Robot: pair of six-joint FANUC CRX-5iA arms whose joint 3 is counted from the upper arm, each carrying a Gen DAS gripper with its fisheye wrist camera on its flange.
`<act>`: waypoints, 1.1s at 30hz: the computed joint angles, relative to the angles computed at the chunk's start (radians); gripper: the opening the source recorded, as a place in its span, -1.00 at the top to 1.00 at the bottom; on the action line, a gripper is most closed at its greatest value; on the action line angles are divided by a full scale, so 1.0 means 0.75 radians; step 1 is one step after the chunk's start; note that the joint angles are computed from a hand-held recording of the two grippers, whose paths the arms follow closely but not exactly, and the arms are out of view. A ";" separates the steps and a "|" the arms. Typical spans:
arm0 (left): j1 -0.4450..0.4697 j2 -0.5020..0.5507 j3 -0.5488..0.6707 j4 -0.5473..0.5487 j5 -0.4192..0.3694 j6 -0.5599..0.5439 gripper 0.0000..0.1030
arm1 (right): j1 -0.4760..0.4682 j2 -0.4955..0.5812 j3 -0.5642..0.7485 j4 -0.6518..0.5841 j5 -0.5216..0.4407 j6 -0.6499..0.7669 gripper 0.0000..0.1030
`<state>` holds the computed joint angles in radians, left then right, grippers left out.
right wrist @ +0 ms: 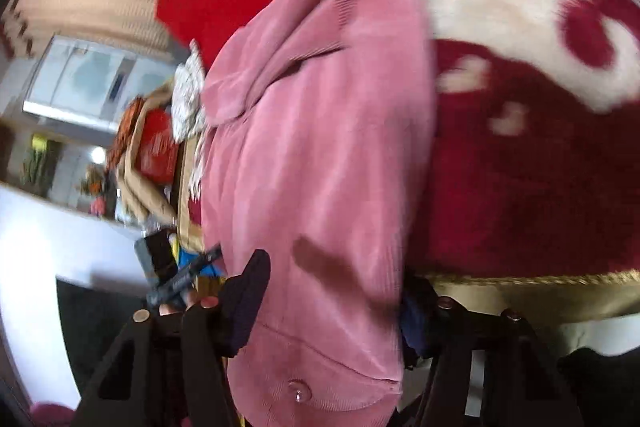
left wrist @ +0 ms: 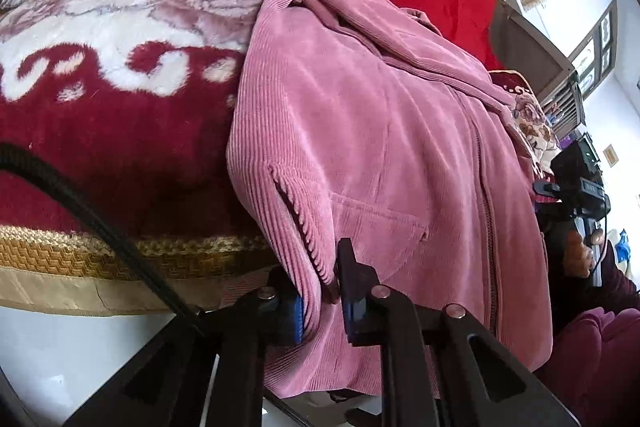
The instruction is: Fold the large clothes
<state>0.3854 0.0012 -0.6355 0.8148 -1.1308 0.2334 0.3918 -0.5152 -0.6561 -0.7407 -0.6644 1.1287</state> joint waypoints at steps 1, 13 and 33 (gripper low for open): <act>-0.006 0.002 0.006 -0.011 0.001 0.021 0.66 | -0.017 0.007 0.007 -0.021 -0.010 0.022 -0.18; 0.036 -0.035 0.024 0.178 -0.135 -0.036 0.80 | -0.091 0.072 0.181 -0.313 -0.033 0.467 0.52; -0.409 0.362 0.717 0.251 0.104 0.464 0.79 | -0.599 0.346 0.470 -0.414 -0.202 0.536 0.39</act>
<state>0.0782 0.2723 -0.0979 1.0027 -1.0528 0.5816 -0.0572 -0.2558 -0.3036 -1.0513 -0.8162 1.5306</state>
